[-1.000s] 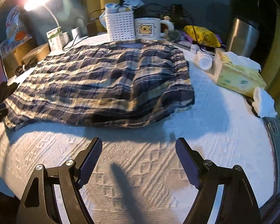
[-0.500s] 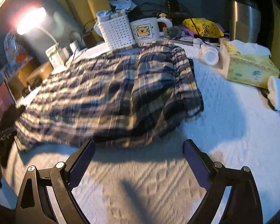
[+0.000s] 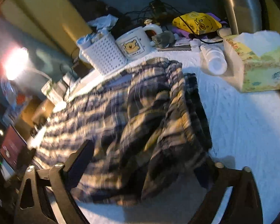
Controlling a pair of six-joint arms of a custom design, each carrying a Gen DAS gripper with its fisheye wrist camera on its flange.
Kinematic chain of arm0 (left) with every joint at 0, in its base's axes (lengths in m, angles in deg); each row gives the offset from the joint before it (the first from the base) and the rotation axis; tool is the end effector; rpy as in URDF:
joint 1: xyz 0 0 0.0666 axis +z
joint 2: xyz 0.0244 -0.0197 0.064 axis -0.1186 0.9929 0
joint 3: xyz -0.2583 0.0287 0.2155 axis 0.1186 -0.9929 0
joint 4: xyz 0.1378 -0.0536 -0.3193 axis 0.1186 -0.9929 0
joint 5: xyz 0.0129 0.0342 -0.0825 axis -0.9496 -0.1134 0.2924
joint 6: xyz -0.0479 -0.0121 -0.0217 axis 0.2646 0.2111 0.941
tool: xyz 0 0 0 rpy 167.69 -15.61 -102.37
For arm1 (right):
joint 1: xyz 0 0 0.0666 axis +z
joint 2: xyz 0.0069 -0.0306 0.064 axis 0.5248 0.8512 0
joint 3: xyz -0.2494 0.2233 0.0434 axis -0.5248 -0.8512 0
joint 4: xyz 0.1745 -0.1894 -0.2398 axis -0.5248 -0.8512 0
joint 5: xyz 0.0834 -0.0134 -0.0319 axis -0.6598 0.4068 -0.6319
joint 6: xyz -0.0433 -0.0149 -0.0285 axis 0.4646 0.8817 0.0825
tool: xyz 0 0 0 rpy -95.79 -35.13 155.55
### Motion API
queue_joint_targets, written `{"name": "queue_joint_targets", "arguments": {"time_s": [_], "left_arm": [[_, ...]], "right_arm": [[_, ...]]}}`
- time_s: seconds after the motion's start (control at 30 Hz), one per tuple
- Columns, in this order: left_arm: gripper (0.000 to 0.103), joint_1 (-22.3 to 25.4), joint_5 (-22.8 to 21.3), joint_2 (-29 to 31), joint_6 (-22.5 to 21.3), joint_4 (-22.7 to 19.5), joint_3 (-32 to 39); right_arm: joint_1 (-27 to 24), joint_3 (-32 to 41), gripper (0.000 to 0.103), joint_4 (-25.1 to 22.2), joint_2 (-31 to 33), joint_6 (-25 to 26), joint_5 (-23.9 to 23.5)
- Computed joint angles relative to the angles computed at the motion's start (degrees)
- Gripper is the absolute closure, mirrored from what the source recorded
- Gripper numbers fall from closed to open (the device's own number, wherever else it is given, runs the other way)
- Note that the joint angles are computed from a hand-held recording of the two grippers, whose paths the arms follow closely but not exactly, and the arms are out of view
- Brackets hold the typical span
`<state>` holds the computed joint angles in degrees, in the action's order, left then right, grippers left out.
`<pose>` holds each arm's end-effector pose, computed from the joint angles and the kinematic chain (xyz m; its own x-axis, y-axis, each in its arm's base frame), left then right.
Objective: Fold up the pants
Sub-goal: 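Lift the held pants leg with the right tool and lay it over the pants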
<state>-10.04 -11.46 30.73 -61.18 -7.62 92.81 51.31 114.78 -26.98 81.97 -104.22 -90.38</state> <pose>0.3237 -0.0180 0.3238 -0.7925 -0.0670 -0.6062 -0.0450 0.9977 -0.0514 0.4080 0.1494 0.3182 -0.7811 0.2422 -0.5755 -0.0272 0.9076 0.4189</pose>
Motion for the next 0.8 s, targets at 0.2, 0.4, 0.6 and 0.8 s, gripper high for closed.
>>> {"name": "queue_joint_targets", "arguments": {"time_s": [0.2, 0.4, 0.6, 0.8], "left_arm": [[0.046, -1.21, -1.29, 0.94, 0.65, 0.0, 1.69], [0.046, -2.31, -1.17, 1.5, 0.12, 0.04, 2.67], [0.046, -3.36, -1.28, 1.42, -0.46, 0.03, 3.66], [0.046, -4.17, 0.54, 1.72, -0.73, 0.91, 3.91]], "right_arm": [[-1.63, 1.69, 0.078, 0.57, 2.61, -3.12, 2.07], [-3.44, -0.18, 0.091, 2.86, 0.94, -2.27, -0.99], [-5.49, -0.64, 0.092, 0.15, -2.91, 2.81, 3.75], [-7.09, 0.27, 0.092, -2.27, -6.06, 5.78, 5.46]]}}
